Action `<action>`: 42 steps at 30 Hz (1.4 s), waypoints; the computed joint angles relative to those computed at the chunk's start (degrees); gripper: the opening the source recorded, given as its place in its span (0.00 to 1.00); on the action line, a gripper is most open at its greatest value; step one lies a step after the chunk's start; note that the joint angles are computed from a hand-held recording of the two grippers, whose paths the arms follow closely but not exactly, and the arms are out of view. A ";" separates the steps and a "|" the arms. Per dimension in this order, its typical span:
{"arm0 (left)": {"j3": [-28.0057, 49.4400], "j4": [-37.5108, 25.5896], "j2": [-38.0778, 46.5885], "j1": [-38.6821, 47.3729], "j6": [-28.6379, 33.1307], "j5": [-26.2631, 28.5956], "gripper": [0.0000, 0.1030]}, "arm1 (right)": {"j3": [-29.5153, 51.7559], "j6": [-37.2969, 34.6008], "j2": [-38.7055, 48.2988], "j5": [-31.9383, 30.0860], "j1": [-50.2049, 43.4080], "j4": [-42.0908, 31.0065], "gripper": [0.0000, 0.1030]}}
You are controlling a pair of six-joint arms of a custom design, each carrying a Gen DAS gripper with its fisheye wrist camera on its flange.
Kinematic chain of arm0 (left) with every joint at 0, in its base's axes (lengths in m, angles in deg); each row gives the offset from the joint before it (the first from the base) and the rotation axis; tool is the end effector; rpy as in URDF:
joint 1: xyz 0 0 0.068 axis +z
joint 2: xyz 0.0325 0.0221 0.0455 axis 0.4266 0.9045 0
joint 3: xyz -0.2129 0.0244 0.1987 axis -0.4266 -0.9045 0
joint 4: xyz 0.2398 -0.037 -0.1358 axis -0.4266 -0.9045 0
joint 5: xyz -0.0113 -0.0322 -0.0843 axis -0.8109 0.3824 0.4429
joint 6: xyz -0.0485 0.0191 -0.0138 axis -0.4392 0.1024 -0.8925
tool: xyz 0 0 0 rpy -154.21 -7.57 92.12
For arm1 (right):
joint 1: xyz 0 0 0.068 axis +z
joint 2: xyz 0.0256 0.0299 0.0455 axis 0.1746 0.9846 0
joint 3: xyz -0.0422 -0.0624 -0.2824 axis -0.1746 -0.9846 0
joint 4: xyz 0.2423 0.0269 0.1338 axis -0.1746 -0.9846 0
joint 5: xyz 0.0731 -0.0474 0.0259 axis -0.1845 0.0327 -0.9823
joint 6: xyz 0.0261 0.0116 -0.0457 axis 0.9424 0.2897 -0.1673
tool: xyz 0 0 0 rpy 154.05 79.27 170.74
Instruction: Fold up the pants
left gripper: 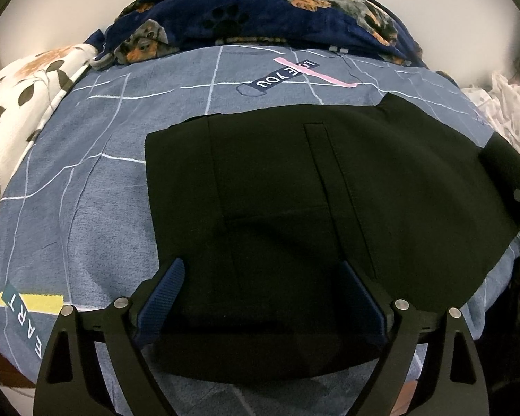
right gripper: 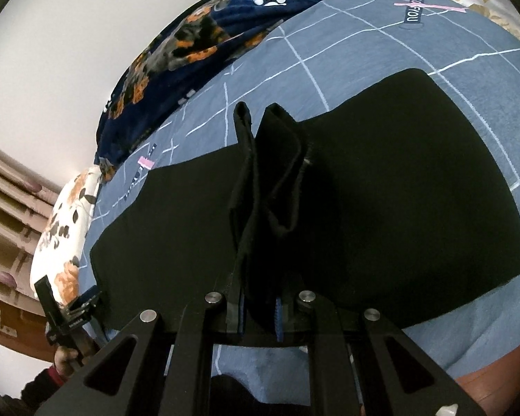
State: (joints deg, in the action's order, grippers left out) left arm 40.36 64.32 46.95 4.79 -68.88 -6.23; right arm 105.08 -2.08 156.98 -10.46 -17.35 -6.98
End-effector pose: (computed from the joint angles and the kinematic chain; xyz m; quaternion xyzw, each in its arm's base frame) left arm 0.2806 -0.1042 0.1423 0.1133 0.9559 -0.0571 0.2649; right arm 0.2078 -0.0836 0.1879 0.1483 0.9228 0.2607 0.2419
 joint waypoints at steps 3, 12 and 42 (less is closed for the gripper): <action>-0.02 0.04 0.01 -0.03 0.00 -0.09 0.88 | -0.47 0.15 -0.94 1.13 1.39 0.02 0.11; -0.15 0.25 0.03 -0.06 -0.04 -0.10 0.89 | -1.54 0.55 -3.81 7.64 8.67 0.82 0.15; -0.92 2.11 -0.05 -0.27 0.04 -0.10 0.91 | -4.36 5.47 5.71 -9.63 8.48 7.43 0.13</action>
